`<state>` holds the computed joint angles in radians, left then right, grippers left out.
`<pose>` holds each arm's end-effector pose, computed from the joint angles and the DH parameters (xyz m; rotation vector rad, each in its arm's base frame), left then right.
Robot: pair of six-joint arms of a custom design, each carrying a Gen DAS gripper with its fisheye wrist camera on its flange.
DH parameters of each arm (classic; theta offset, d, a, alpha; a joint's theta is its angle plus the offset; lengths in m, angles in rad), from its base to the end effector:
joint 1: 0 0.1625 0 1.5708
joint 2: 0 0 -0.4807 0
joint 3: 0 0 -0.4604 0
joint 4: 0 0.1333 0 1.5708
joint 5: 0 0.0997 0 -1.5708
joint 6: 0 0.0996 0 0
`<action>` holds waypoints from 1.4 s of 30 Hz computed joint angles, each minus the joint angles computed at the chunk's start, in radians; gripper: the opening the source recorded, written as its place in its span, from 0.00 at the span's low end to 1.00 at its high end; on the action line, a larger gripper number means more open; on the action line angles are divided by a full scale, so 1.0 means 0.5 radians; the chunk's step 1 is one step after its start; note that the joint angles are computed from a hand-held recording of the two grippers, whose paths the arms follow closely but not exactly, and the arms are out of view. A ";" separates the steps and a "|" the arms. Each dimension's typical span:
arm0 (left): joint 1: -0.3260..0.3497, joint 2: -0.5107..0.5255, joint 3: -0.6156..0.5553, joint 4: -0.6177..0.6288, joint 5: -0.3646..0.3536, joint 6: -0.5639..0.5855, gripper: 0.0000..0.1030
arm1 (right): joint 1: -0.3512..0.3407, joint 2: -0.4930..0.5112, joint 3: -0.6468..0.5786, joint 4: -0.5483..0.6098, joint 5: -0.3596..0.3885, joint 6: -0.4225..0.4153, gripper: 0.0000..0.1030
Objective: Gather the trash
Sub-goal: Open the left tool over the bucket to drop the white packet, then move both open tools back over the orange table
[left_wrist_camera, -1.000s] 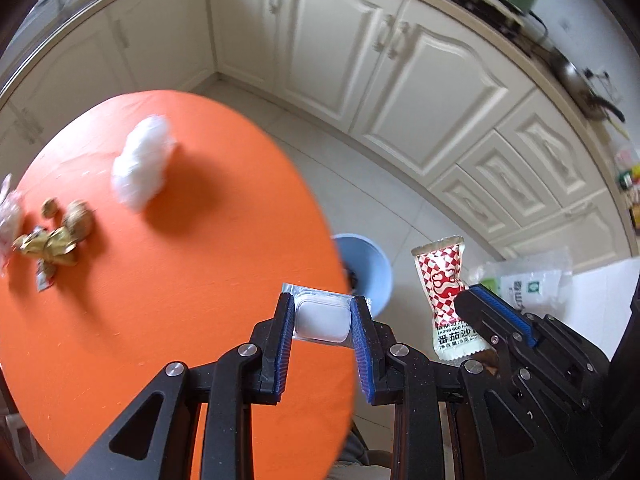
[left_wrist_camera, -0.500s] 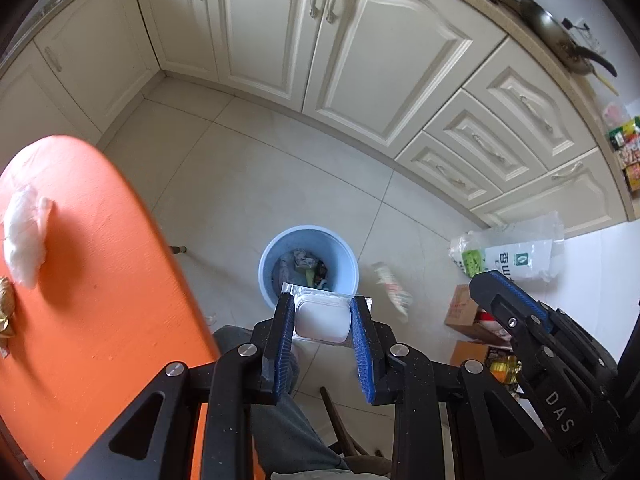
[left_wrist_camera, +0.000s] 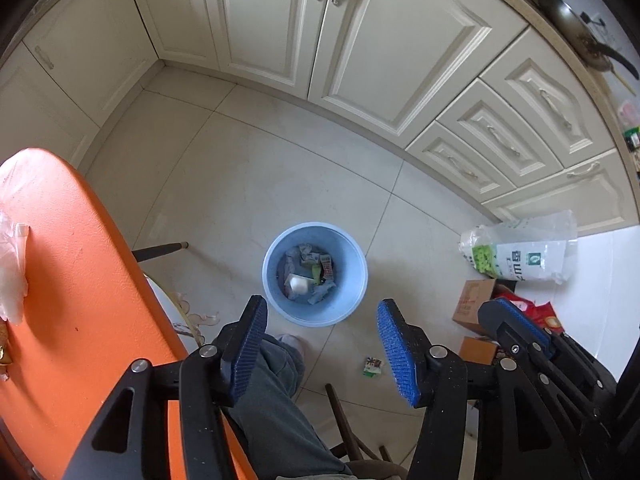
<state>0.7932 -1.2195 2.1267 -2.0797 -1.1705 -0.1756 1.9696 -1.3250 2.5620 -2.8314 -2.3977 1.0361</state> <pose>-0.2319 -0.4808 0.1279 0.8723 2.4509 0.2242 0.1986 -0.3168 0.1287 -0.7751 -2.3094 0.7243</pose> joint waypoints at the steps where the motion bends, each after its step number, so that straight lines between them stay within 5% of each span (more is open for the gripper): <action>1: 0.000 0.001 0.001 -0.004 0.007 -0.006 0.52 | -0.001 -0.001 0.000 -0.001 0.002 -0.004 0.10; 22: -0.090 -0.404 0.131 0.223 0.046 -0.033 0.53 | 0.246 0.052 -0.107 0.242 -0.053 0.261 0.10; 24: -0.103 -0.494 0.154 0.266 0.052 -0.045 0.53 | 0.281 0.071 -0.130 0.271 -0.054 0.285 0.15; 29: -0.107 -0.758 0.194 0.394 0.082 -0.064 0.53 | 0.436 0.176 -0.238 0.414 -0.160 0.409 0.73; 36: -0.082 -1.204 0.185 0.666 0.162 -0.128 0.54 | 0.632 0.361 -0.451 0.588 -0.218 0.452 0.80; 42: -0.084 -1.547 0.127 0.945 0.309 -0.229 0.60 | 0.719 0.579 -0.658 0.633 -0.186 0.310 0.83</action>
<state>0.7513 -1.9930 2.1904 -1.6070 -1.0160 -0.2902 2.3293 -1.0355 2.2329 -2.5147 -2.4909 1.1912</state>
